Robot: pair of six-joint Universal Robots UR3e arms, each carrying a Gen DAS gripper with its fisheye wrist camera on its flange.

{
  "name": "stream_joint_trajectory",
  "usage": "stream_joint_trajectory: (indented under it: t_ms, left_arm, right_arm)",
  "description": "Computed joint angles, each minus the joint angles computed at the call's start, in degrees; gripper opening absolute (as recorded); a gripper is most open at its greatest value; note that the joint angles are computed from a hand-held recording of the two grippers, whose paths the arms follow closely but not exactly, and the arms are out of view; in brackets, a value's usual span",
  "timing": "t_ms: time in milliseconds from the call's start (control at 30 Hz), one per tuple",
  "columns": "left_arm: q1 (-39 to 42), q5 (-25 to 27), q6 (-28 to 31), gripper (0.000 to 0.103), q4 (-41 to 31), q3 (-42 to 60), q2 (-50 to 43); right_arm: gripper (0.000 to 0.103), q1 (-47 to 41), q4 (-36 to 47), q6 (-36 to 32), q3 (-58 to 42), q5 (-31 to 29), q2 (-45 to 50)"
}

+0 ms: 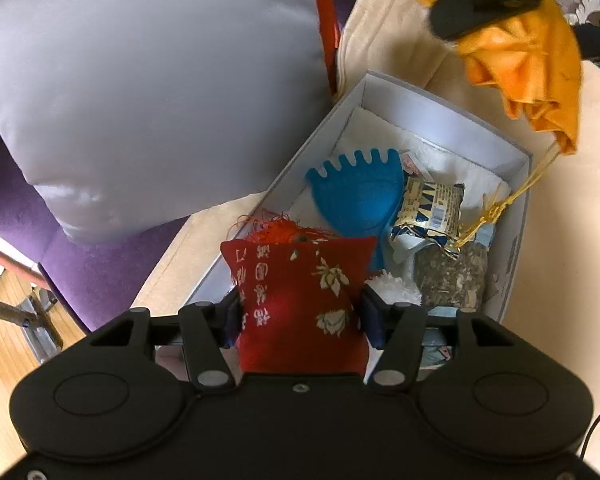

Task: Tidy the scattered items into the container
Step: 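Lower the red pouch into the box with the left tool while the right tool drops the orange pouch in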

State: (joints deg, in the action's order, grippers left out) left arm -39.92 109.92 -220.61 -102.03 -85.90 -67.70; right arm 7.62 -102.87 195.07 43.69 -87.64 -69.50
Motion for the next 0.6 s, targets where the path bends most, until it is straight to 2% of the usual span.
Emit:
stream_joint_trajectory:
  t_ms: [267,567,600]
  left_arm:
    - [-0.13,-0.03,-1.17,0.066,-0.01,-1.37,0.12]
    - [-1.28,0.04,-2.57,0.071,0.25,-2.51,0.65]
    - [-1.53,0.10,-2.65,0.075,0.21,-2.53,0.61]
  right_arm:
    - [0.068,0.65,-1.58,0.02,2.14,-1.23,1.39]
    - [0.073,1.25,-0.95,-0.40,0.09,-3.32,3.84]
    - [0.073,1.27,-0.79,-0.52,-0.22,-3.47,4.13]
